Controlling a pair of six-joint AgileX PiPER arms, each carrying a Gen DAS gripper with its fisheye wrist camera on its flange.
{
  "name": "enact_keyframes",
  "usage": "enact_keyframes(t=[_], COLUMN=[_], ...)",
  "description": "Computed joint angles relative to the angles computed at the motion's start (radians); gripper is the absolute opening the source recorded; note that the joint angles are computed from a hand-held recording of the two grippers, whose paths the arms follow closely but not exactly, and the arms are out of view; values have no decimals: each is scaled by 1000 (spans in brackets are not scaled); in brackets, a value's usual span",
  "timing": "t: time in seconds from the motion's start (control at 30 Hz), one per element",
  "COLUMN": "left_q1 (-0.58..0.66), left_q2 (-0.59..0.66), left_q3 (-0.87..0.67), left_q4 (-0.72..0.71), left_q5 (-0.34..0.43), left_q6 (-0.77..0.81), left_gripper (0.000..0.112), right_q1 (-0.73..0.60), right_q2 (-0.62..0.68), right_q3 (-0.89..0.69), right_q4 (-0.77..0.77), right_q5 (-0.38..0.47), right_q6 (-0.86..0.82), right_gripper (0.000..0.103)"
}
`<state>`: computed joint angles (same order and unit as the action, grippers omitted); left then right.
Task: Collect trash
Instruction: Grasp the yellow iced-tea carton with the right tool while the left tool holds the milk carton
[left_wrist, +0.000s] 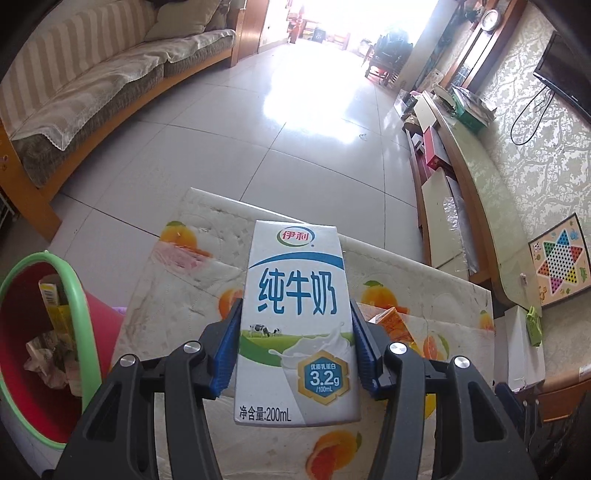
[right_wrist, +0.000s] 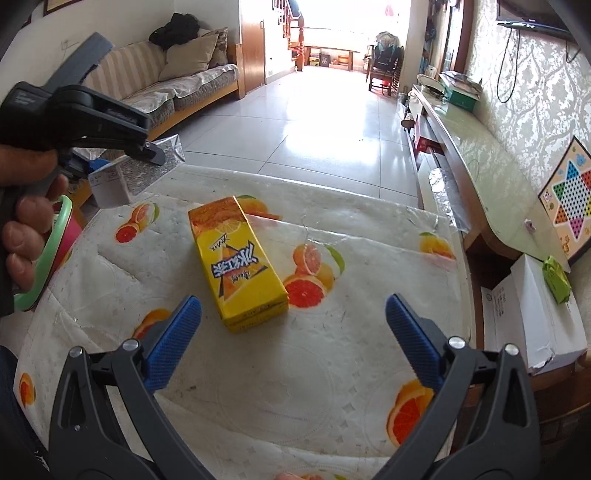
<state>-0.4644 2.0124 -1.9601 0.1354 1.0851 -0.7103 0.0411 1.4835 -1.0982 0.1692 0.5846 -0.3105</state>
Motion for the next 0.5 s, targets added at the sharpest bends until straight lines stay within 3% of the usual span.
enact_keyframes(t=[0.2,0.5], left_q1=[42,119], left_q2=[-242,-491], left_q3=[320,595], left_q4=[19,-20], left_q5=[-131,-211], left_q6=[48,146], left_gripper=[50,51], right_q1=[87,200], right_q2=[196,394], right_q3=[-200,-394], right_q4=[-46,-199], right_q5=[94,194], right_q6=[36,113], right_gripper=[98,98])
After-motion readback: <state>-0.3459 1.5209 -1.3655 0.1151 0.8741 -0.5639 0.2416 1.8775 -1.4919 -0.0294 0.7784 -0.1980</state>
